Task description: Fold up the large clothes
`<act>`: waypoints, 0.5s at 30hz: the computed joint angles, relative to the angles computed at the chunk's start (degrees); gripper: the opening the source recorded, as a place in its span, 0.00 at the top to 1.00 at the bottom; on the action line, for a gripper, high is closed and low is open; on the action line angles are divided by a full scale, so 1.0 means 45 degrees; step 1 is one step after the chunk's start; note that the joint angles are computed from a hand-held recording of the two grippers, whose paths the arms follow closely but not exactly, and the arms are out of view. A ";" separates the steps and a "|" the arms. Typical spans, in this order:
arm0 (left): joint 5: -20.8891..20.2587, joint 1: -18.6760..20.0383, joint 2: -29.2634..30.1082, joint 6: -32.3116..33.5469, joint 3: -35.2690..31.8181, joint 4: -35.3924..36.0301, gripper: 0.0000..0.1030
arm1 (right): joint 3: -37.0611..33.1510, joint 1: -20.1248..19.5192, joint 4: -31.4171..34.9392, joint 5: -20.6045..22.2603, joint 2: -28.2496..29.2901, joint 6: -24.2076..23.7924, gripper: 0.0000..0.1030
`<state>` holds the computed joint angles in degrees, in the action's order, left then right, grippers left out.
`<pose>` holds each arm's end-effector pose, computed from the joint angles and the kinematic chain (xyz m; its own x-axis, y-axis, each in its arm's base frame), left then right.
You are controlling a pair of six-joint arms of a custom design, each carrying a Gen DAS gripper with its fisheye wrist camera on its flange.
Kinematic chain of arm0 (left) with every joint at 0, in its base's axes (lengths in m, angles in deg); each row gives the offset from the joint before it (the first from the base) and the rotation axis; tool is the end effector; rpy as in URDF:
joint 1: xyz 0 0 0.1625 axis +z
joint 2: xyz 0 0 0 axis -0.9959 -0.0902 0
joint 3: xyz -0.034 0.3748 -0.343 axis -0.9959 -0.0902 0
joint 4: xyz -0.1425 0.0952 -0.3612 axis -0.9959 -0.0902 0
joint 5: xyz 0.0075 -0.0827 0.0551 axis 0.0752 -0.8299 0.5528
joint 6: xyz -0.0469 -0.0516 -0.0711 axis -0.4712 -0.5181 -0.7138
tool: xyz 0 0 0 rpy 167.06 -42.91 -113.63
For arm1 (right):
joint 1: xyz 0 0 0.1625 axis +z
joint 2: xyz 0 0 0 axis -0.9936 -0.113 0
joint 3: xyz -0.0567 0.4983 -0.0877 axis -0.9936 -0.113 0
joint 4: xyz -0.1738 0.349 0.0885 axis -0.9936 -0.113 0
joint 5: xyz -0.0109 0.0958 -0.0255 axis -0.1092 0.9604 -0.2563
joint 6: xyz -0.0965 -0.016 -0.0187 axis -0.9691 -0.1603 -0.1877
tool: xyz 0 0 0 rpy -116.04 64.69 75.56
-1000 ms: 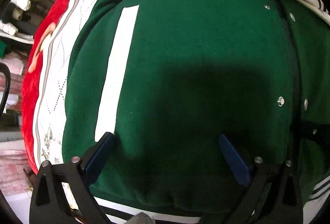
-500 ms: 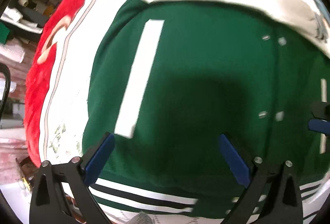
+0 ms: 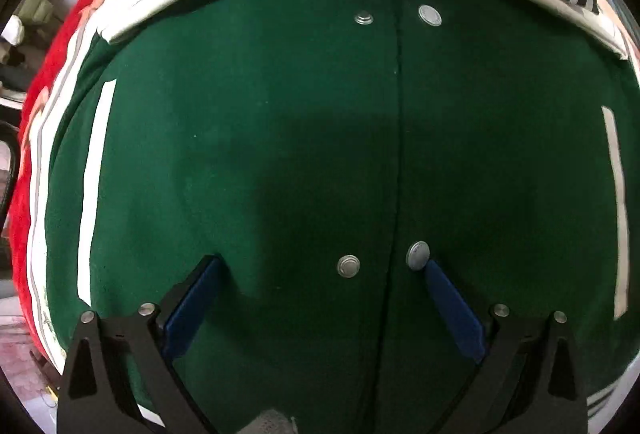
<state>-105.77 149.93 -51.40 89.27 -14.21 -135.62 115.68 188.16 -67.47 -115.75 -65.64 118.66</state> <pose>-0.2205 -0.9539 0.0993 -0.3853 0.7576 -0.5269 0.6172 0.6360 0.4632 0.2463 -0.6520 0.2842 -0.3777 0.9243 0.0546 0.7277 0.3328 -0.5997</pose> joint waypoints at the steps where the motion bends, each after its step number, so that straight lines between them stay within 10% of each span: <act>1: 0.0132 0.0016 0.0145 0.0519 -0.0335 -0.0166 0.00 | 0.0135 0.0044 0.0135 -0.0194 -0.0223 0.0160 0.33; 9: 0.1523 -0.0296 -0.0767 0.1458 0.2411 -0.3101 0.00 | -0.0386 -0.0824 -0.0067 -0.1719 -0.0678 -0.2199 0.36; 12: 0.1653 -0.0283 -0.0630 0.0206 0.2376 -0.2990 0.00 | -0.1101 -0.1647 -0.0793 -0.1563 -0.0184 -0.4372 0.73; 15: 0.2181 -0.0355 -0.0436 -0.0179 0.2464 -0.3603 0.00 | -0.1497 -0.2557 0.0032 -0.1153 0.0066 -0.4938 0.78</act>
